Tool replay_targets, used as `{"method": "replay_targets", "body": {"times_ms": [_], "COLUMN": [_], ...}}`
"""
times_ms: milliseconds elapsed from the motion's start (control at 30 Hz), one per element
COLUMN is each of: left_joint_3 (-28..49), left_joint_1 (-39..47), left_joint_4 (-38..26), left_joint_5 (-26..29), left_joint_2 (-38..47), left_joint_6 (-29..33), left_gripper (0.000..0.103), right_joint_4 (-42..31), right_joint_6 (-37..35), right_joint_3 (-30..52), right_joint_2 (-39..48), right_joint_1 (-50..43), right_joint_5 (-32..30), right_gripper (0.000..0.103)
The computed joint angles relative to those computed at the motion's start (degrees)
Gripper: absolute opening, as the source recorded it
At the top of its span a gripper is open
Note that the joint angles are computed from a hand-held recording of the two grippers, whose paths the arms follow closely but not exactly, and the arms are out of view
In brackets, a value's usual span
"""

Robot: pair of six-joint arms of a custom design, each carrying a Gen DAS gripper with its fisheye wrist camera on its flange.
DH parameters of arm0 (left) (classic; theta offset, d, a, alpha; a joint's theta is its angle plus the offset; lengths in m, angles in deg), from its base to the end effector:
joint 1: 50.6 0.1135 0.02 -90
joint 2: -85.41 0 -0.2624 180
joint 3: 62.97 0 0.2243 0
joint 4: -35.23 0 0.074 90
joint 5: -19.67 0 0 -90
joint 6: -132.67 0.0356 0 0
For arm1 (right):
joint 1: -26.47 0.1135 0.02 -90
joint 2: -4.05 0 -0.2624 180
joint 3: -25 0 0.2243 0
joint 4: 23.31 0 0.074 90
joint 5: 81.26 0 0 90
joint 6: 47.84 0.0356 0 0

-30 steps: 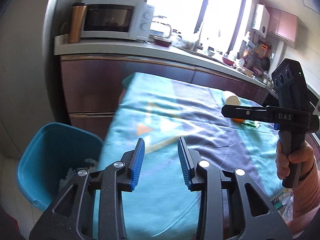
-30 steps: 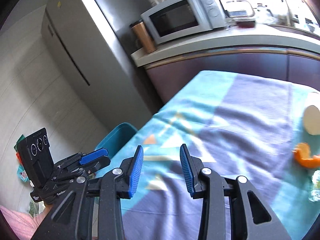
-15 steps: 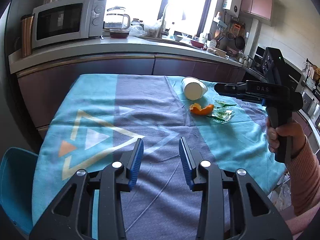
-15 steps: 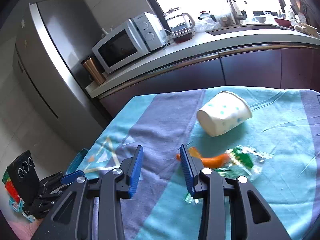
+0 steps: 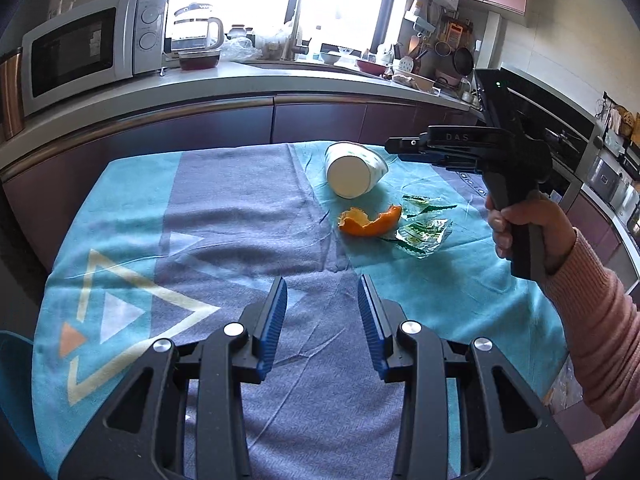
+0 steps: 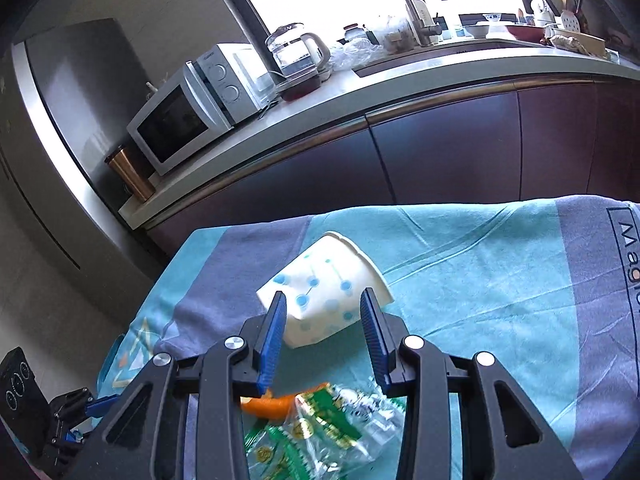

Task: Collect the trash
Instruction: 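Grasp the white polka-dot paper cup rim with the right tool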

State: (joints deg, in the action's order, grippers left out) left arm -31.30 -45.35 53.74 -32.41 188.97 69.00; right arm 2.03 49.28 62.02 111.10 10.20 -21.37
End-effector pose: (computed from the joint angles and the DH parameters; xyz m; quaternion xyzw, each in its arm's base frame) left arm 0.2133 -0.0024 0.0735 0.2646 0.8640 -0.2160 0.3698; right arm 0.2431 -0.0523 0.0799 0.0827 0.8929 0.2093 0.3899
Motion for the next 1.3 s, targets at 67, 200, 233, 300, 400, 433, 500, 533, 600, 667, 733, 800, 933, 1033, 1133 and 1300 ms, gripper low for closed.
{"method": "replay_targets", "body": {"times_ms": [67,200,233,300,400,433,500,533,600,667,733,800,933,1033,1133,1300], "left_joint_3": [0.5,1.6,1.9,2.4,2.9,3.0,3.2,3.4,3.8,4.1,4.4,4.3,4.3,4.6,4.8,5.0], "left_joint_1": [-1.6,-3.4,-3.8,-4.3,-4.8,-5.0,-5.2,-5.2,-5.3,-5.2,-5.2,-5.3,-6.0,-6.3,-6.5,-8.1], "left_joint_4": [0.8,1.6,1.7,2.0,2.0,1.9,2.1,2.0,1.8,1.8,1.7,1.9,2.3,2.4,2.3,2.8], "left_joint_5": [-1.1,-2.6,-2.8,-3.2,-3.4,-3.4,-3.6,-3.6,-3.7,-3.8,-3.8,-4.0,-4.9,-5.2,-5.4,-6.3], "left_joint_2": [1.0,2.8,3.2,4.0,4.6,4.7,4.9,5.1,5.4,5.6,5.8,5.9,6.1,6.5,6.6,6.9], "left_joint_6": [-1.2,-2.7,-3.0,-3.5,-3.9,-4.0,-4.0,-4.1,-4.3,-4.4,-4.5,-4.7,-5.1,-5.6,-5.7,-6.3], "left_gripper": [0.037,0.037,0.037,0.037,0.037,0.037,0.037,0.037,0.038,0.038,0.038,0.038,0.038,0.038,0.039,0.039], "right_joint_4": [-0.8,-3.9,-4.6,-5.6,-6.6,-6.8,-7.3,-8.0,-8.4,-8.8,-9.0,-9.5,-12.5,-14.8,-15.9,-17.0], "right_joint_6": [0.4,0.5,0.2,-0.2,-1.5,-1.9,-2.9,-3.5,-4.1,-4.2,-3.4,-2.8,-3.2,-4.6,-6.3,-9.0], "right_joint_3": [2.9,7.9,8.8,9.6,9.5,9.2,8.6,8.5,8.1,8.5,9.6,11.1,14.8,16.1,15.6,13.4], "right_joint_2": [2.9,7.5,8.2,8.9,9.0,8.5,7.3,6.8,5.2,4.7,5.3,6.1,8.0,8.6,8.2,6.9], "right_joint_1": [-0.7,-1.5,-1.5,-1.4,-1.3,-1.1,-0.7,-0.6,0.4,0.7,0.4,0.2,0.3,1.0,1.5,2.1], "right_joint_5": [-1.2,-4.5,-5.1,-6.3,-8.6,-9.0,-9.3,-9.8,-7.8,-7.0,-7.2,-7.5,-8.6,-9.4,-10.4,-12.8], "right_gripper": [0.037,0.037,0.038,0.039,0.039,0.039,0.039,0.039,0.039,0.039,0.042,0.042,0.043,0.043,0.043,0.043]}}
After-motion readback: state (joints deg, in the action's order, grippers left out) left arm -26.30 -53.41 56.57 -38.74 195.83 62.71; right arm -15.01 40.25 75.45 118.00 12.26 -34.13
